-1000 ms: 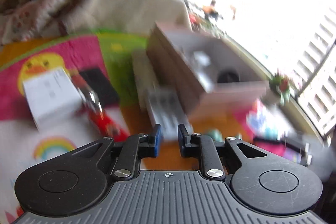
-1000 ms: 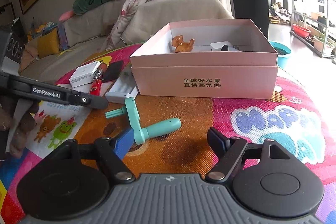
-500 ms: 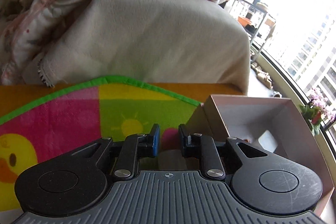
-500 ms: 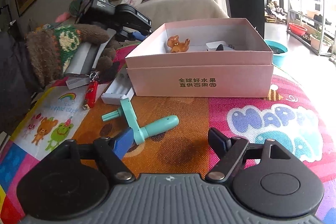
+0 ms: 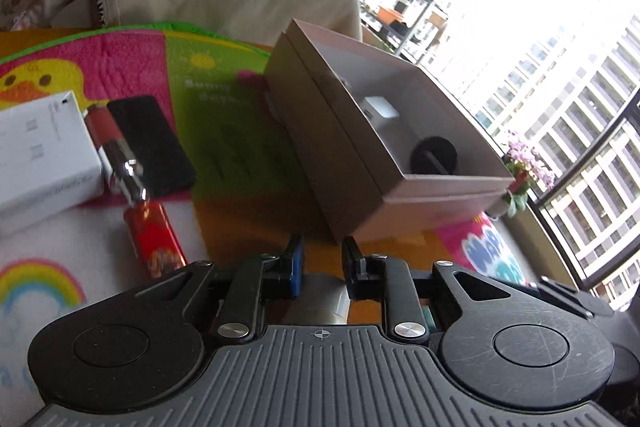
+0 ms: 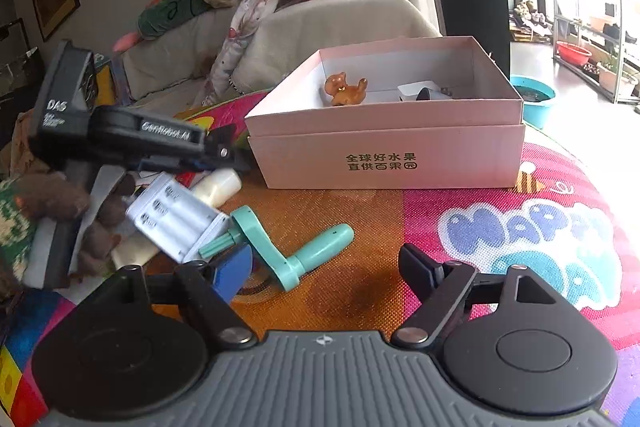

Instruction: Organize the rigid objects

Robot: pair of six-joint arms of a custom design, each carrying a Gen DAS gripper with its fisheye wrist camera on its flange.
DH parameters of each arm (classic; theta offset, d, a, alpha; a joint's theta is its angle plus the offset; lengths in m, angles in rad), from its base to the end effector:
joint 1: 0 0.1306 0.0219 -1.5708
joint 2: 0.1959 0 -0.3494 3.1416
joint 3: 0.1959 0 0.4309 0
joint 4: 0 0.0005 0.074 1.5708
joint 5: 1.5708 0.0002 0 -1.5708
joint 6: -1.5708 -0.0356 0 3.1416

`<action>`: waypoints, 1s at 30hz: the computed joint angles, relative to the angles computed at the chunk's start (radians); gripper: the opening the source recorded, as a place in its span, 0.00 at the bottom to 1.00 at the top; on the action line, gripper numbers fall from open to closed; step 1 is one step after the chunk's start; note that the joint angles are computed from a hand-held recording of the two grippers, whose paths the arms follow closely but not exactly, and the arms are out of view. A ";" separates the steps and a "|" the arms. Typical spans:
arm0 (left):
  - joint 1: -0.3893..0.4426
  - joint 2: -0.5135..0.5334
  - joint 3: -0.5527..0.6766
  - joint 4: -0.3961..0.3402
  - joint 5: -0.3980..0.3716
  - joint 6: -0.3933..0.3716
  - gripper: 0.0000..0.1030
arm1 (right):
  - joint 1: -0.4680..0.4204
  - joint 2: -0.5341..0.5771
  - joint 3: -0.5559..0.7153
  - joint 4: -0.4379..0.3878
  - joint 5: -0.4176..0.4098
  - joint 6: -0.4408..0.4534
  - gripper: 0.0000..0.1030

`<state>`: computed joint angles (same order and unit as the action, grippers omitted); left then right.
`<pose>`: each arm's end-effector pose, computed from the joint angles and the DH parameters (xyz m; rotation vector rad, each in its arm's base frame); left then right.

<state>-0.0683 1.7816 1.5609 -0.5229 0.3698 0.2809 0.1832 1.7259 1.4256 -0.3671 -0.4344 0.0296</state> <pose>0.6569 -0.0583 0.2845 -0.0568 2.3276 -0.6044 0.6237 0.1303 0.2653 -0.4704 2.1745 0.5691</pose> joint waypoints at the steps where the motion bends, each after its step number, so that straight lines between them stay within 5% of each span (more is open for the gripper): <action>1: -0.001 -0.042 -0.050 0.029 -0.018 0.006 0.23 | 0.000 -0.006 -0.010 0.016 -0.004 0.001 0.79; 5: -0.009 -0.225 -0.237 0.135 -0.167 -0.036 0.23 | 0.004 -0.032 -0.047 0.072 -0.019 0.032 0.79; 9: -0.010 -0.338 -0.327 0.079 -0.252 -0.132 0.23 | 0.033 -0.066 -0.072 0.058 -0.037 0.144 0.79; 14: 0.018 -0.413 -0.407 0.064 -0.286 -0.060 0.23 | 0.112 -0.101 -0.084 -0.037 -0.124 0.346 0.79; 18: 0.027 -0.428 -0.422 0.071 -0.247 -0.067 0.23 | 0.183 -0.100 -0.091 -0.013 -0.007 0.515 0.79; 21: 0.020 -0.425 -0.423 0.082 -0.229 -0.076 0.23 | 0.187 -0.041 -0.012 -0.101 0.010 0.519 0.84; 25: 0.006 -0.413 -0.417 0.086 -0.212 -0.091 0.23 | 0.143 0.004 0.079 -0.292 -0.092 0.453 0.83; 30: -0.079 -0.388 -0.403 0.038 -0.255 -0.226 0.23 | 0.077 -0.081 -0.035 -0.212 -0.057 0.404 0.82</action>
